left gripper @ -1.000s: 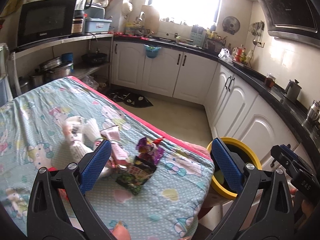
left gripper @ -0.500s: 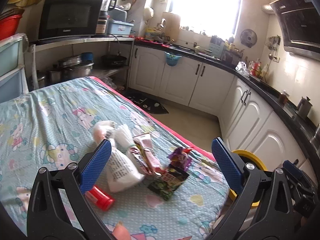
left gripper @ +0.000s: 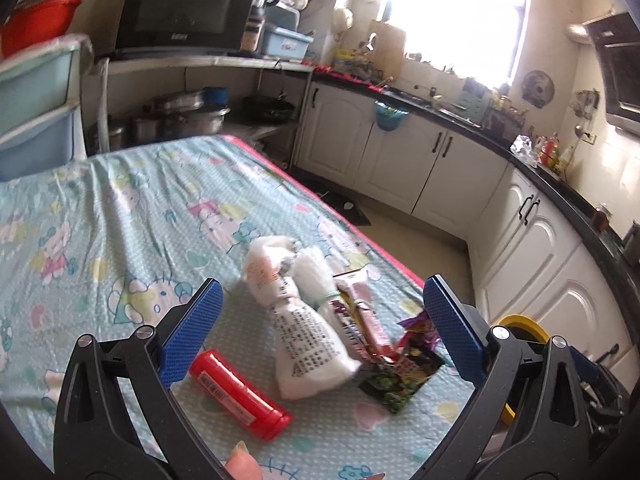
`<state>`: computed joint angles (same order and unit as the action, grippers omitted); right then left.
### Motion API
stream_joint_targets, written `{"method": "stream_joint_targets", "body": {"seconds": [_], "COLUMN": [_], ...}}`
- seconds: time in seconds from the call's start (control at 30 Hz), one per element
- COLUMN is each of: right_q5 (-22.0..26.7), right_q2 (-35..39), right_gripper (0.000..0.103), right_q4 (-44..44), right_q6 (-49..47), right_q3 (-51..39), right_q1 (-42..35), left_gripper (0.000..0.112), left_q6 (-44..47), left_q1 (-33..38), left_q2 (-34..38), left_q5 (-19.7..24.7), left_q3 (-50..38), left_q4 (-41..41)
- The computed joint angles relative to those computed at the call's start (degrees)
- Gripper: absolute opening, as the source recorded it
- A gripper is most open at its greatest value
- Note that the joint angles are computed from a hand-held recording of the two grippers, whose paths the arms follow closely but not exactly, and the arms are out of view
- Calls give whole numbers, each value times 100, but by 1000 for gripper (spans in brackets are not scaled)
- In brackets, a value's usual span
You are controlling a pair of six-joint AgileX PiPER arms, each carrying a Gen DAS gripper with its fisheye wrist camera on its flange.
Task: Collect trash
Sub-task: 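Grasp the white printed bag with the left tool while the right tool grasps a dark snack packet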
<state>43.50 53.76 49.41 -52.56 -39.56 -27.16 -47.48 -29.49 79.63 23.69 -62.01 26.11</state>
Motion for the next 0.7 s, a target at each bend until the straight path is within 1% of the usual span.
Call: {"method": "stream_joint_targets", "body": {"seconds": [0.03,0.07,0.13,0.17,0.2,0.23,0.33,0.37,0.5,0.6,0.7], "right_q5": [-155,-213,-455,-528,-610,-701,-925,-942,-1133,-1134,-1024], "right_q2": [105,179,375,460,550,667,966,1073,1563,1890,2241], "right_gripper": [84,84,84,84,84,84,84,84,82,76,71], "right_q4": [-99,-121,-217,-286,-310,-322,-391,-386,-351,-179,94], "right_q6": [127,149,275,361,400,429,535,518,533,425,239], "right_q3": [-12,-13,-23,-40,-44,-48,-62,-89,-155,-248,-385], "right_q1": [232,337,668,787,892,1019,1304,1321,1527,1562,1545], "left_gripper": [92,92,92,92,92,92,92,92,92,92,92], "left_q6": [109,208,673,850,1159,1299,2111,2508,3180,3530,3923], "left_q1": [82,141,359,422,524,572,798,897,1106,1258,1433], "left_q2": [59,104,253,306,405,457,671,773,1116,1341,1538], "left_q5": [-29,-51,-124,-145,-174,-179,-218,-200,-75,48,167], "left_q3": [-6,-9,-50,-69,-103,-123,-190,-243,-462,-610,-710], "left_q4": [-148,-283,-858,-1092,-1498,-1686,-2666,-3117,-3964,-4455,-5039]}}
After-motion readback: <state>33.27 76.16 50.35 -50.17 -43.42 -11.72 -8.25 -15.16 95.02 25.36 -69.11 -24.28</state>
